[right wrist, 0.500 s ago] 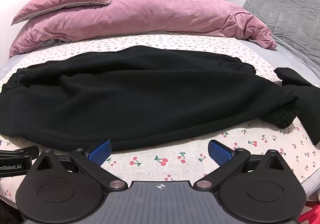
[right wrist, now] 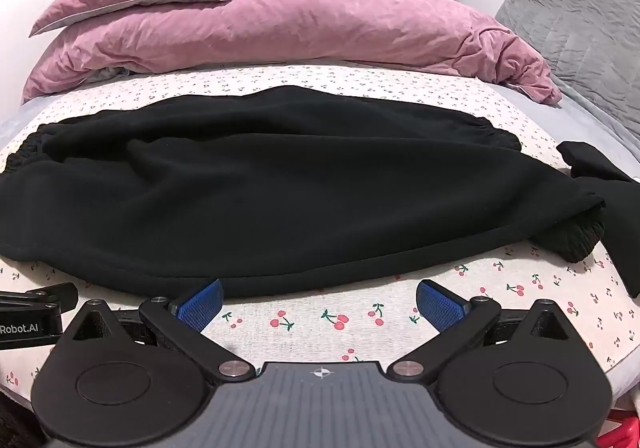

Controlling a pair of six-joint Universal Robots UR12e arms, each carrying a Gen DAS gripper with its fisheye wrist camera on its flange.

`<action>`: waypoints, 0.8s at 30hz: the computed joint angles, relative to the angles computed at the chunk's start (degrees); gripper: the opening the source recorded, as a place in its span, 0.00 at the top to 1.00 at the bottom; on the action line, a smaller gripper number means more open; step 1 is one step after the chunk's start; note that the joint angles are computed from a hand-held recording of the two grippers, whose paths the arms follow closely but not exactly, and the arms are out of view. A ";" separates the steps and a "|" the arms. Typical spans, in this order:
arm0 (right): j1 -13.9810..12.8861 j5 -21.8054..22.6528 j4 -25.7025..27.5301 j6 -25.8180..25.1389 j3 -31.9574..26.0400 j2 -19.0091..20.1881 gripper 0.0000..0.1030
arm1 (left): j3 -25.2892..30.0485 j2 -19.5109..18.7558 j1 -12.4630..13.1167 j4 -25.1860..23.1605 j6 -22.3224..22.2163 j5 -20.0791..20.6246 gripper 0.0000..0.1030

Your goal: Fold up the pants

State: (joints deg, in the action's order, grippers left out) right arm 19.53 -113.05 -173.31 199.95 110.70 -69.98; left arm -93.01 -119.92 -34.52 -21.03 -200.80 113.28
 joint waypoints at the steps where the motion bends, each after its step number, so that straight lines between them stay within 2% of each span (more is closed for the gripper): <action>1: 0.04 -0.05 -0.05 -0.04 -0.01 0.04 0.00 | 0.01 -0.03 0.03 -0.03 -0.02 -0.02 0.00; 24: 0.18 -0.13 0.39 -0.20 -0.33 0.50 0.00 | -0.12 0.23 -0.18 0.33 -0.32 0.27 0.00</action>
State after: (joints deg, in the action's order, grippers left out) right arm 19.71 -113.19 -172.92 199.74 110.37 -69.47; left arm -93.13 -119.69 -34.71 -20.71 -201.12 113.56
